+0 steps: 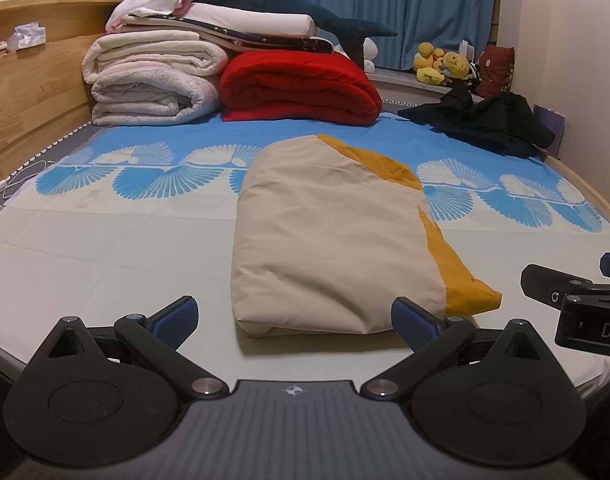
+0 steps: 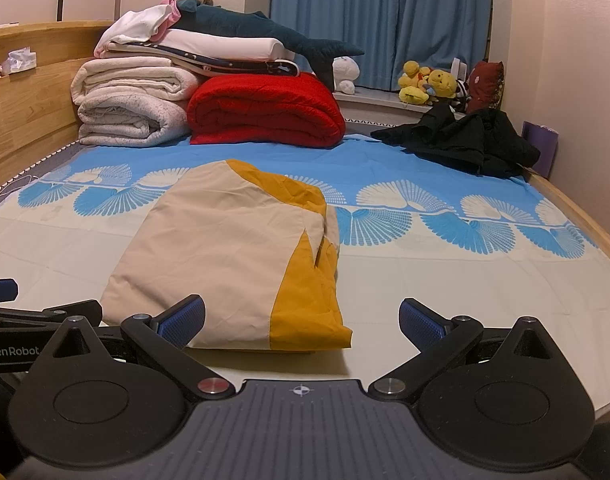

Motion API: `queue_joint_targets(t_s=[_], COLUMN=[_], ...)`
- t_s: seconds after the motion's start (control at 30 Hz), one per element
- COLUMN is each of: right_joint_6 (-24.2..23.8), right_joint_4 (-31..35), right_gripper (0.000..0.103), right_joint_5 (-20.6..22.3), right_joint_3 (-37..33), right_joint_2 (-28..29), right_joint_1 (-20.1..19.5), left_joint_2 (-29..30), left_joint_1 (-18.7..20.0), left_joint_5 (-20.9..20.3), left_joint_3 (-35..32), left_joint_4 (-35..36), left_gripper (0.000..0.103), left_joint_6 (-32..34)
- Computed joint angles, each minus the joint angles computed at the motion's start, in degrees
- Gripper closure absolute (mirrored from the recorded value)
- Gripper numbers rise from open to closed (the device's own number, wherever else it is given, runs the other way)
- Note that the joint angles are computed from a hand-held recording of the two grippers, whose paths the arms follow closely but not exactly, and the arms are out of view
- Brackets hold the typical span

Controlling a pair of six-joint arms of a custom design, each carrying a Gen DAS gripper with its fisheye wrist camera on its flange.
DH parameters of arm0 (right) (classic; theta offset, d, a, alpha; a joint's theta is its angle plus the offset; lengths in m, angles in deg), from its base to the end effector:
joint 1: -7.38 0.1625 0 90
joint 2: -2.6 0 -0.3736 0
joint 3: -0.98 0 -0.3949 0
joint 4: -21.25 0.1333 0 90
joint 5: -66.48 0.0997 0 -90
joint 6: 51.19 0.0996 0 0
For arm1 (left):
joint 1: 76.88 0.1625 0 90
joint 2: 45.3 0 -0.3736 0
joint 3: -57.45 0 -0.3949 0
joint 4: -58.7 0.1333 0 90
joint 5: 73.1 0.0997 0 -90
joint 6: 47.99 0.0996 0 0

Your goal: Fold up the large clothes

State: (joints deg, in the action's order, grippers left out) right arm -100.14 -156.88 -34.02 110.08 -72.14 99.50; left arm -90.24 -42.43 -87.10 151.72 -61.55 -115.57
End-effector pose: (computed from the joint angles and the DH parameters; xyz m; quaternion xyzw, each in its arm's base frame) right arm 0.1359 -0.5576 0.3226 0.3455 -0.8193 0.3808 0.2538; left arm -0.3714 -0.5336 0.0715 0.0200 0.7835 -0.4717 0.4039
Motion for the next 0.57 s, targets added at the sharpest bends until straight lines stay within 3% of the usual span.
queue_joint_targets(t_s=[0.57], right_joint_6=[0.0], right_joint_4=[0.0], right_gripper=[0.001], right_joint_5=[-0.1], right_joint_3=[0.0], right_joint_2=[0.0], right_joint_1=[0.1], left_joint_2=[0.0], left_joint_1=[0.0], left_joint_5=[-0.2], left_joint_3=[0.2], left_joint_4=[-0.9], left_gripper=[0.0], left_joint_6=[1.0])
